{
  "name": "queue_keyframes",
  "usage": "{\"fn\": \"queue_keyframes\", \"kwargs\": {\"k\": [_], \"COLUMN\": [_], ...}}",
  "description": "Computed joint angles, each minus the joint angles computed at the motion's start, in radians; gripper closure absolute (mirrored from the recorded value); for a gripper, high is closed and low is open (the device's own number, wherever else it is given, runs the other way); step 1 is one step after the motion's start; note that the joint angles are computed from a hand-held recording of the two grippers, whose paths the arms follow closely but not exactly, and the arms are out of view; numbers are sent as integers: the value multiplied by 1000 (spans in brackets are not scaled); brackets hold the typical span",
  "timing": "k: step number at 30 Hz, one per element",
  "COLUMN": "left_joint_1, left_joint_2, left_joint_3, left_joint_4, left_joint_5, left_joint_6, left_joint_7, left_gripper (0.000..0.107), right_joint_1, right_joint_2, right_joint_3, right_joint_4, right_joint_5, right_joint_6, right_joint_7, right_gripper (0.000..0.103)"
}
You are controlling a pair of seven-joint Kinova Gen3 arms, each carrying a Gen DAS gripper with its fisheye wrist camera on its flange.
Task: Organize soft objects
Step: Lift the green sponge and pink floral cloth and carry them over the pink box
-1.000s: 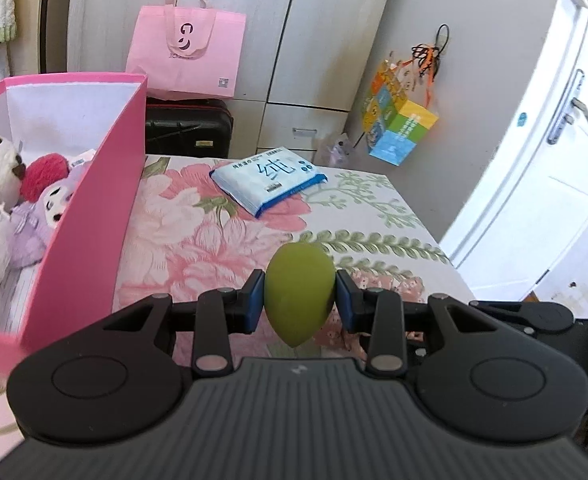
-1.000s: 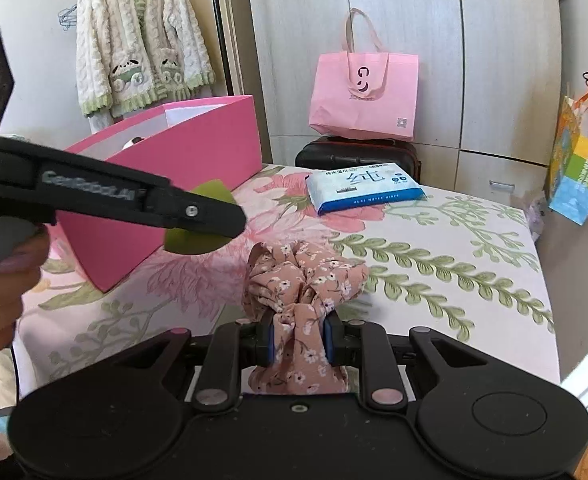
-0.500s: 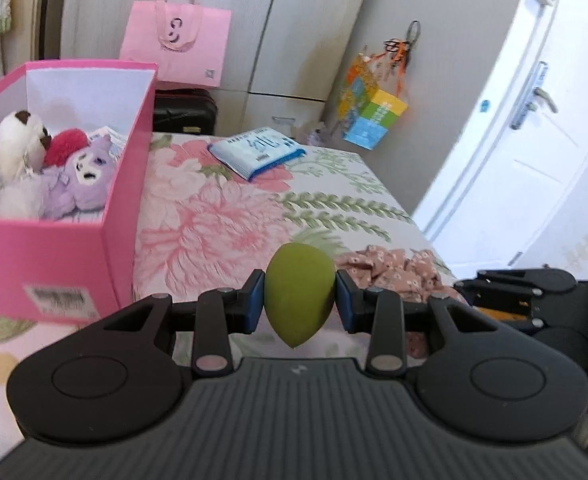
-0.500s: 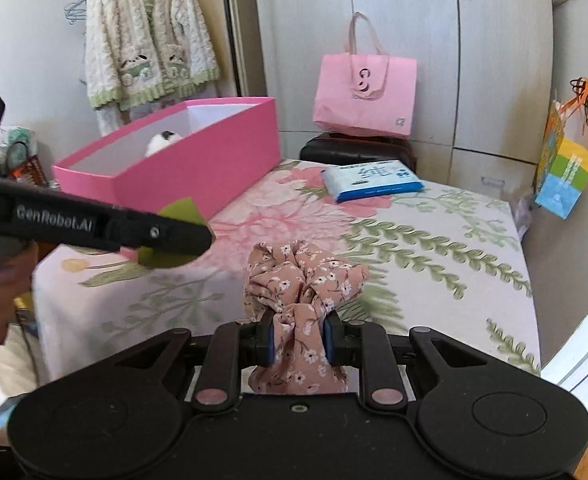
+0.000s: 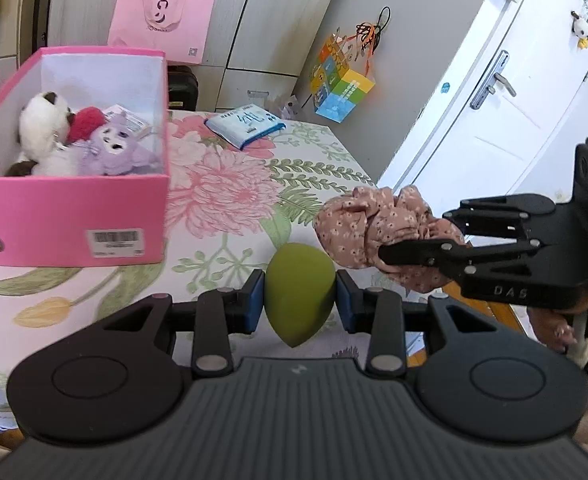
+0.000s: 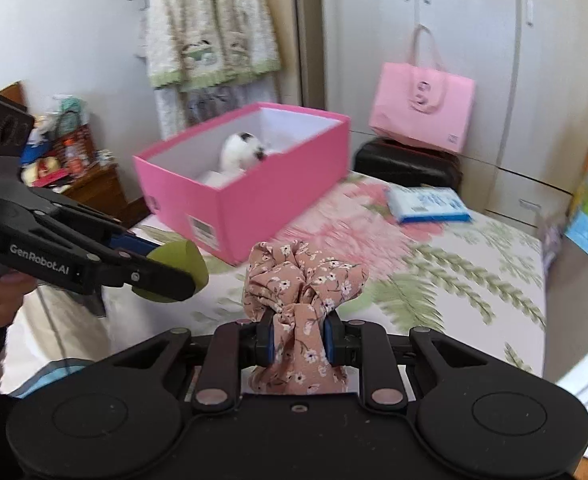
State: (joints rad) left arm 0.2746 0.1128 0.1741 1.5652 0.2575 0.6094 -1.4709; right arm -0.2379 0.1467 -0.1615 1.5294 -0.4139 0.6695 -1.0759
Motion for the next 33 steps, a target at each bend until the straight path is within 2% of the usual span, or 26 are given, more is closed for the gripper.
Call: {"fn": "queue_keyframes", "kwargs": {"k": [6,8,13,16,19,24,28,30,33], "left_joint_1": [-4,-15,-46,-67,-84,-74,-80,-66,-18], "left_joint_2": [-68,-80,-101,-96,-76,-2,77,118,162], "left_joint_3": [-36,-42,-50,-57,-65,-83,-104,-126,-178], "left_joint_4": [39,38,33,18,-5,-77,-158,-196,-210], "left_joint_5": [-124,-157,-185,-169,-164,-288,-307,-344,-440], "left_joint_6": [-30,-25,-34,-44,-60,-60,-35,-25,-56], "left_joint_7": [129,157,162,135,128,250,273,312,376], "left_gripper": [71,71,71,71,71,71,71,71,71], "right_joint_1": [14,2,-35,-57,-79,-116,-132,-140,-163], "right_joint_2": [44,61,118,152,190,279,383,434,501], "right_joint_3": [-37,-42,-57,-66,-72,-75,-75,-74,-71], "right_joint_4": [-92,-124,-222,-274,-315,-400,-525,-592,-667], "right_joint_5": [-103,-107,-94,-74,-51,8,47,68,124], "right_joint_6": [76,85,94,73,29,-31,-17,0,-8], "right_joint_7": [115,122,112,102,84,42,0,-13,42], "right_gripper": [78,78,78,77,76,74,73,73,71]}}
